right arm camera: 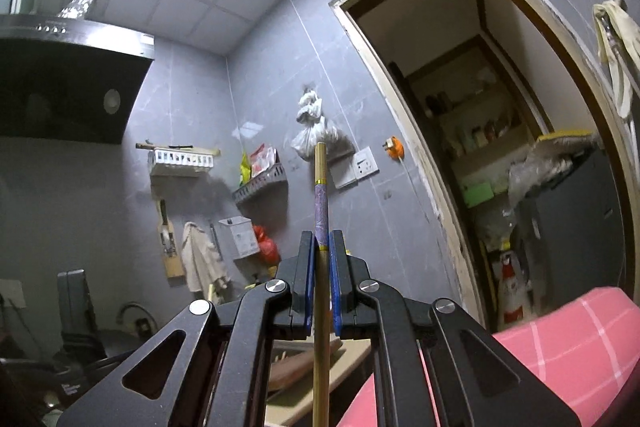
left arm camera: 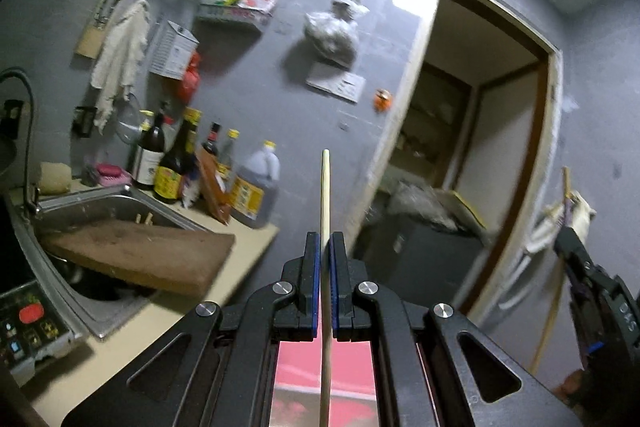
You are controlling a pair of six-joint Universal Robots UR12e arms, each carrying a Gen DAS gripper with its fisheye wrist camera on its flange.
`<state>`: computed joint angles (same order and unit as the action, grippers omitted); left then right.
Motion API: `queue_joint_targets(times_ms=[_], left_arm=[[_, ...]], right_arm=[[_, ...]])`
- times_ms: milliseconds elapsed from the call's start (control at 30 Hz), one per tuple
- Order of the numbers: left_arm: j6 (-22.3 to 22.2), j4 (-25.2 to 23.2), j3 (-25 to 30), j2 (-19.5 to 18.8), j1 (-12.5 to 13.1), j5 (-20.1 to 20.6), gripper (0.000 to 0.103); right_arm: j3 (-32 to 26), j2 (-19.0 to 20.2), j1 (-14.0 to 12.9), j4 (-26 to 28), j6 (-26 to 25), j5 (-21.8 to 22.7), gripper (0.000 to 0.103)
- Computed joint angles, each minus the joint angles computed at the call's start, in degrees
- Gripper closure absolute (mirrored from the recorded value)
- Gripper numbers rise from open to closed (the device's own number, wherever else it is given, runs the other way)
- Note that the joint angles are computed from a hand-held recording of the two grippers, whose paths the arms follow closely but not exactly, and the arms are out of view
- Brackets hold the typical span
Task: Organize utensils
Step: 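Lift both held chopsticks and lower them into the white utensil holder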
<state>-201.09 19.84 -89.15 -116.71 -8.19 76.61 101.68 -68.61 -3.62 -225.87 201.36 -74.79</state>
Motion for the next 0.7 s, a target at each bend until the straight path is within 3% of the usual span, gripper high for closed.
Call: queue_joint_targets(times_ms=[300, 700], left_arm=[[-0.7, 3.5, 1.0, -2.8, -0.5, 4.4, 0.101], [4.7, 3.7, -3.1, -2.0, -2.5, 5.9, 0.100]], right_arm=[[-0.9, 2.2, 1.0, 1.1, -4.5, -2.1, 0.098], [3.1, 0.2, 0.8, 10.0, -8.7, -1.7, 0.098]])
